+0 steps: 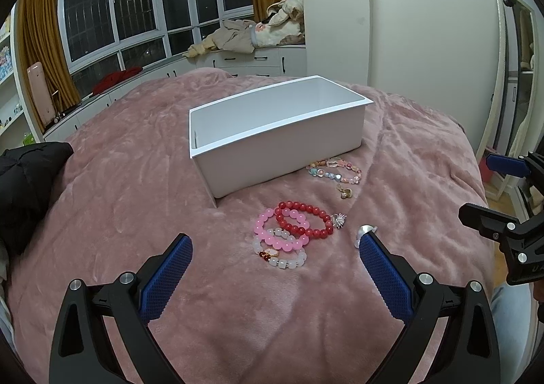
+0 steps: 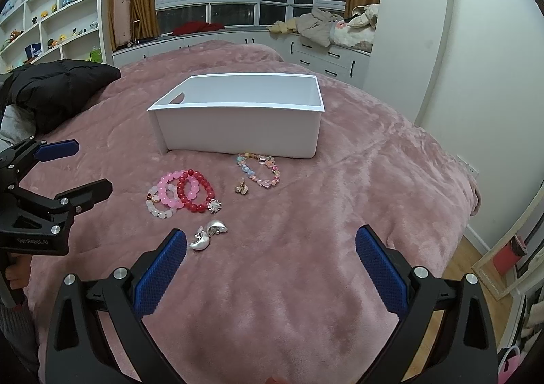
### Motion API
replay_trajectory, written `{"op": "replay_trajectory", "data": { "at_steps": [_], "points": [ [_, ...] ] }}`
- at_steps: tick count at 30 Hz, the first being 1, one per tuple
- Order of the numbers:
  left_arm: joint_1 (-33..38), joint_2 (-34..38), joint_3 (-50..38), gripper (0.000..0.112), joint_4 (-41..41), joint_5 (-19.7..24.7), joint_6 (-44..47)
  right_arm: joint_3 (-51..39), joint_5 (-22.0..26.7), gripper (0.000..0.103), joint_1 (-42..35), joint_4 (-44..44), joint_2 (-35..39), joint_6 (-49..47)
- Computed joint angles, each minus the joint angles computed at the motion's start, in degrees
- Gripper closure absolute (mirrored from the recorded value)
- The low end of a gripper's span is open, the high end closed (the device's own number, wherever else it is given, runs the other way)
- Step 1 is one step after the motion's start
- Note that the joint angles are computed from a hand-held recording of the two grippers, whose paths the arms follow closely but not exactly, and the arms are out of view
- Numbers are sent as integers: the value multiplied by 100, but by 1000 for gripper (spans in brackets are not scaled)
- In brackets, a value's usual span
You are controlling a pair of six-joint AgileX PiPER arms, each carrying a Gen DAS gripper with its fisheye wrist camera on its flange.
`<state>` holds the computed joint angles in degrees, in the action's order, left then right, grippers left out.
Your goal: Organize jewelry
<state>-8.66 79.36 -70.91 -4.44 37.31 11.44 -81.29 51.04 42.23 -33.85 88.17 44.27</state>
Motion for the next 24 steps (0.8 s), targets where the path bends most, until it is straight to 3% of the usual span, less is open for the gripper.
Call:
{"op": "replay_trajectory", "data": {
  "at_steps": [16,24],
  "points": [
    [36,18,-26,13,-260,34,338,37,-114,5,58,54,47,47],
    [69,186,-111,13,-353,73,489,305,-554,5,-95,190,-57,-55]
  ]
}}
